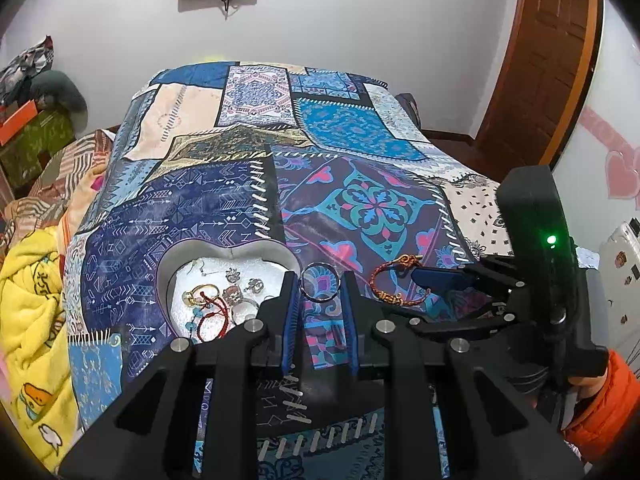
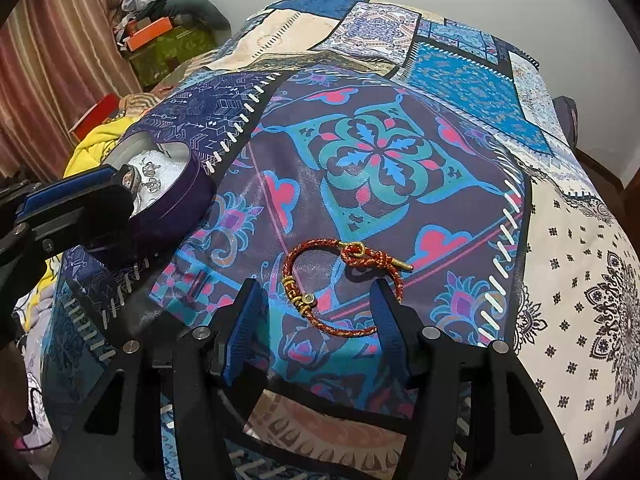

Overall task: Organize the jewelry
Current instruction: 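Grasp a silver ring with the left tool while the right tool grasps the braided orange bracelet, then carry the ring and the braided bracelet over the heart tin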

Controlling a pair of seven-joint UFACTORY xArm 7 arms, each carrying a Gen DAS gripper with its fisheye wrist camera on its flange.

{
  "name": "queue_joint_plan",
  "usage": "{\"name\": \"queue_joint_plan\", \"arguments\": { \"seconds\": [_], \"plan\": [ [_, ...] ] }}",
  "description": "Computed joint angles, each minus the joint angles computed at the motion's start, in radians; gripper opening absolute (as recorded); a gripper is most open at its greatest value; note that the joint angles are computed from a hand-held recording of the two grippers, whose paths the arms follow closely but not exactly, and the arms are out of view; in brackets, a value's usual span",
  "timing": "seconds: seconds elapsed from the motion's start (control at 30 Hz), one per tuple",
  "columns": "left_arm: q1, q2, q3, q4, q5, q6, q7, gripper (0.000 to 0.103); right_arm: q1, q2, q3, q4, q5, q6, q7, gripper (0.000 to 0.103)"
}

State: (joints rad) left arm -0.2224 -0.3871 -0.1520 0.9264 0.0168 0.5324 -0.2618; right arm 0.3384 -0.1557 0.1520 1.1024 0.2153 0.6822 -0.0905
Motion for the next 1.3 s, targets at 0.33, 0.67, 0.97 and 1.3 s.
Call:
{"name": "queue_joint_plan", "arguments": {
  "seconds": [0.33, 0.67, 0.97, 1.3],
  "plan": [
    [-0.006, -0.008, 0.001, -0.012, -0.013, 0.006, -0.003, 0.020, -0.005, -0.008, -0.013, -0.009, 0.026, -0.010, 0.015, 0.012],
    [0.000, -0.046, -0.007, -0.017, 0.001, 0.012, -0.022, 0.020, 0.006, -0.071, -0.008, -0.025, 0.031, -0.018, 0.001, 0.012],
    [0.014, -0.115, -0.002, -0.033, 0.009, 0.017, -0.032, 0.020, 0.018, -0.096, 0.002, 0.015, 0.011, -0.051, 0.016, 0.012],
    [0.055, -0.188, 0.013, -0.052, 0.024, 0.020, -0.019, 0.020, 0.054, -0.059, 0.023, 0.089, 0.008, -0.091, 0.013, 0.012]
  ]
}}
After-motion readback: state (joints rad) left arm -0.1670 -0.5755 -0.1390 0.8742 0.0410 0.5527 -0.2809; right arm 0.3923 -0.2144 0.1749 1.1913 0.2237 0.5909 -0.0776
